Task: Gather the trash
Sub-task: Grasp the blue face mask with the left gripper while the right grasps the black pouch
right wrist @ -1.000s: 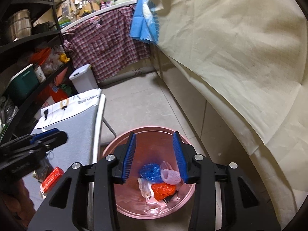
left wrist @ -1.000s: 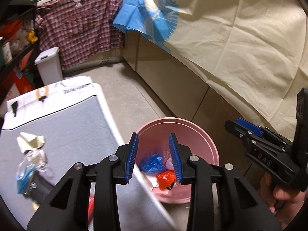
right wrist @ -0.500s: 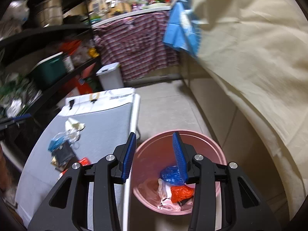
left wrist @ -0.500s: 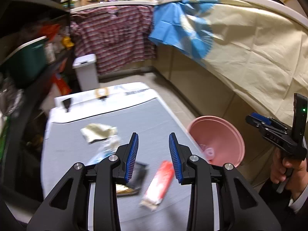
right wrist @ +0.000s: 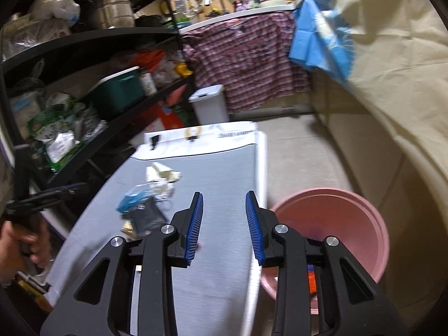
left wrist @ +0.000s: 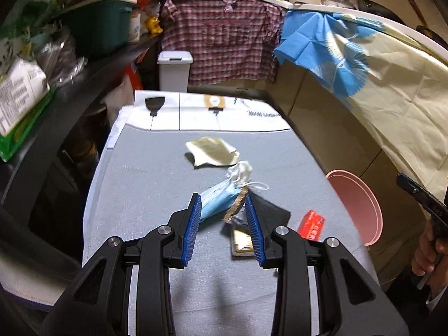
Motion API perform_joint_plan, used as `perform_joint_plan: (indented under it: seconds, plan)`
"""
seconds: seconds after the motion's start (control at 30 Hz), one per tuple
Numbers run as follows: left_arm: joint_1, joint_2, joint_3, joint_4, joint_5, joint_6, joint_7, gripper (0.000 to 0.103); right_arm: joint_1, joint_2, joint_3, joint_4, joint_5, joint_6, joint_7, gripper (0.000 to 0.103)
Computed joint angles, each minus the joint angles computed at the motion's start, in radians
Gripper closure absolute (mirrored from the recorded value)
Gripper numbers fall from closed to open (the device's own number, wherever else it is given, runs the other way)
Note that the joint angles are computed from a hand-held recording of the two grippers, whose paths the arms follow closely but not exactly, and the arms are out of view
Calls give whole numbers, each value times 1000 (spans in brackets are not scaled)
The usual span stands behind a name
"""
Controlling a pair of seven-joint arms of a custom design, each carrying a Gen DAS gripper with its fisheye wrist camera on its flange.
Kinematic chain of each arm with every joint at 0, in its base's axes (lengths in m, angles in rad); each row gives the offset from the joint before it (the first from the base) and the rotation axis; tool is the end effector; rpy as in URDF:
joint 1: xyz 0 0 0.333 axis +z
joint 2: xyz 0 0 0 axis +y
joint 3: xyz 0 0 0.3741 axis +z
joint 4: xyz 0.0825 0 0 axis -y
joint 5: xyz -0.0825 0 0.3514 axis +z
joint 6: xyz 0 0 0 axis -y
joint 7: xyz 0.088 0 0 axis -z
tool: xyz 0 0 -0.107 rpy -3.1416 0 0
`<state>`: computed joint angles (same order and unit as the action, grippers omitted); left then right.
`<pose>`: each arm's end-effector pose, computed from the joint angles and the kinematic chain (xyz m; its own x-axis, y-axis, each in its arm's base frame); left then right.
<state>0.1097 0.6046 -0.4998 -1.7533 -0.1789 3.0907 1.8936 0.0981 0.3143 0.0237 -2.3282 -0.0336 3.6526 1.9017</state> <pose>0.6961 -0.1839 0.4171 -0.4028 -0.8980 0.1772 -0.6765 0.1617 -0.7185 0.5675 0.0726 0.4119 -0.0290 -0.9633 -0.2669 -0.5448 0.2391 -0.8038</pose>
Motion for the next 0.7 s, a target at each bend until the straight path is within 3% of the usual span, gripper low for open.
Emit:
perform_joint_plan:
  seconds: [0.1, 0.3, 0.43, 0.53, 0.7]
  plan:
    - [-14, 21, 22, 23, 7, -13, -4, 70, -91, 38, 86, 47, -140, -10, 96, 71]
    - [-10, 54, 15, 53, 13, -37, 20, 70, -183, 125, 200, 152, -330, -73, 216, 71]
    - [-20, 70, 28, 72, 14, -54, 32, 70, -291, 215, 335, 250, -442, -144, 289, 71]
    - [-31, 83, 40, 90, 14, -71, 42, 70, -380, 296, 458, 323, -482, -222, 302, 70]
    - [-52, 100, 64, 109, 21, -78, 61, 70, -477, 415, 613, 412, -446, -329, 254, 69]
